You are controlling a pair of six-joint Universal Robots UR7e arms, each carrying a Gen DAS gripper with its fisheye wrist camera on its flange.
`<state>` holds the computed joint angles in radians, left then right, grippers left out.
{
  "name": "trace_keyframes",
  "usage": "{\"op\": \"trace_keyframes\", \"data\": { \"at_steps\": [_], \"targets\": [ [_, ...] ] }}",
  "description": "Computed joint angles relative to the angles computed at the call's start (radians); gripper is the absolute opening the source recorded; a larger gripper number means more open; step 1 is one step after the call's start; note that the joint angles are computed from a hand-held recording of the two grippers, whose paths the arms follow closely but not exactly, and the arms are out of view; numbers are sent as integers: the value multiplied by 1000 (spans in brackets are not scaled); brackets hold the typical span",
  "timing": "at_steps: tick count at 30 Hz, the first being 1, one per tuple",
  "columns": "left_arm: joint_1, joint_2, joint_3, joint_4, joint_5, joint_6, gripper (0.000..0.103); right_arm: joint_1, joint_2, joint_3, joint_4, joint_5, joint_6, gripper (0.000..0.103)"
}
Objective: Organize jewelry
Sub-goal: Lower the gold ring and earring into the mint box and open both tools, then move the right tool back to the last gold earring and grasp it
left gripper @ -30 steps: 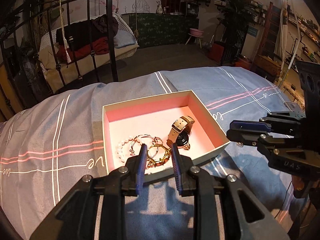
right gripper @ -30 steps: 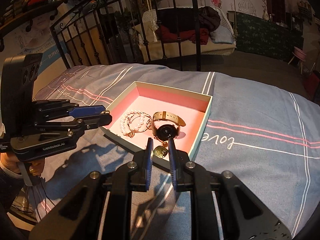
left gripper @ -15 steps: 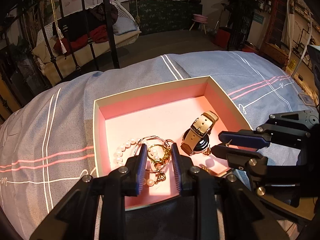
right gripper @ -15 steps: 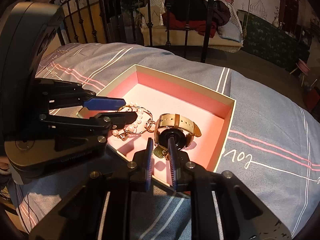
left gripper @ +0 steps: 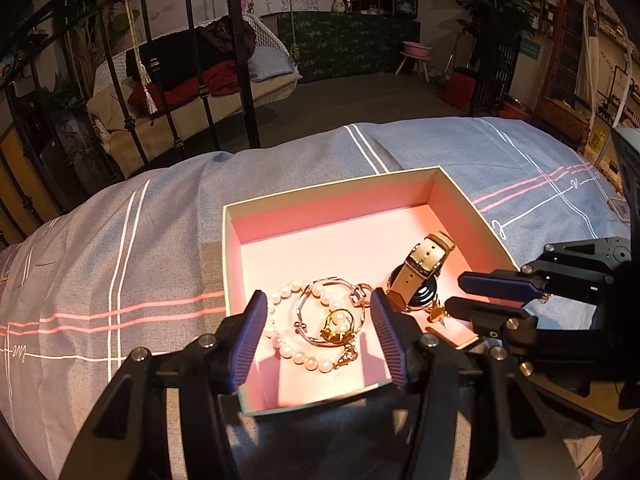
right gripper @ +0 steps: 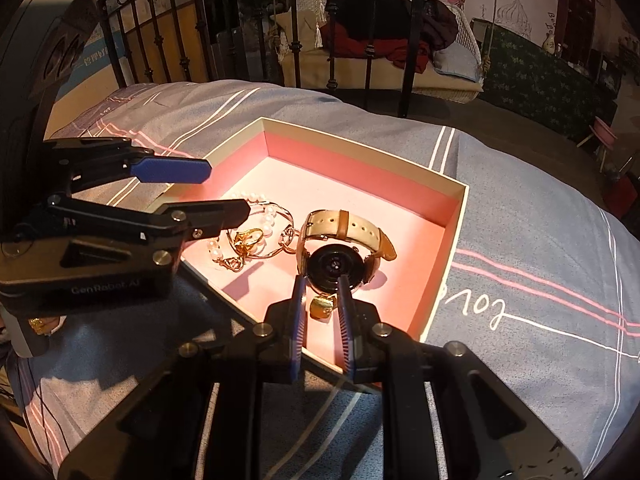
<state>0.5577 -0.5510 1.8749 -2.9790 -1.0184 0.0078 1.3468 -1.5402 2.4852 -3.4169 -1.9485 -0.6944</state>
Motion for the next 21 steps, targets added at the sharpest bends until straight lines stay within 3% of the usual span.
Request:
{"op": "trace_keyframes", "data": {
  "at_steps": [1, 3, 5, 7, 11, 13, 17, 21],
  "targets": [
    [-2, -8, 12, -15, 7, -8, 64, -3, -10, 6, -1, 12, 3, 28],
    [-3, -31, 42, -49, 13, -31, 75, -9, -34, 27, -25, 41, 2, 57],
    [-6, -56, 77, -85, 15, -63, 83, -19, -65, 60, -78, 74, -6, 67],
    [-9, -81, 113, -108, 9, -94, 90, -41, -115, 86, -77, 111, 8, 70],
    [-25, -120, 186, -134, 1, -137, 94, -104, -225, 131, -33, 137, 40, 72],
    [-35, -132, 217, -141, -8, -157, 95, -165, -310, 163, 16, 185, 39, 72],
    [-62, -140, 273, -174, -36, -170, 95, -261, -428, 208, 90, 216, 0, 72],
    [-89, -132, 296, -179, -88, -159, 95, -331, -474, 235, 100, 215, -61, 72]
  ]
}}
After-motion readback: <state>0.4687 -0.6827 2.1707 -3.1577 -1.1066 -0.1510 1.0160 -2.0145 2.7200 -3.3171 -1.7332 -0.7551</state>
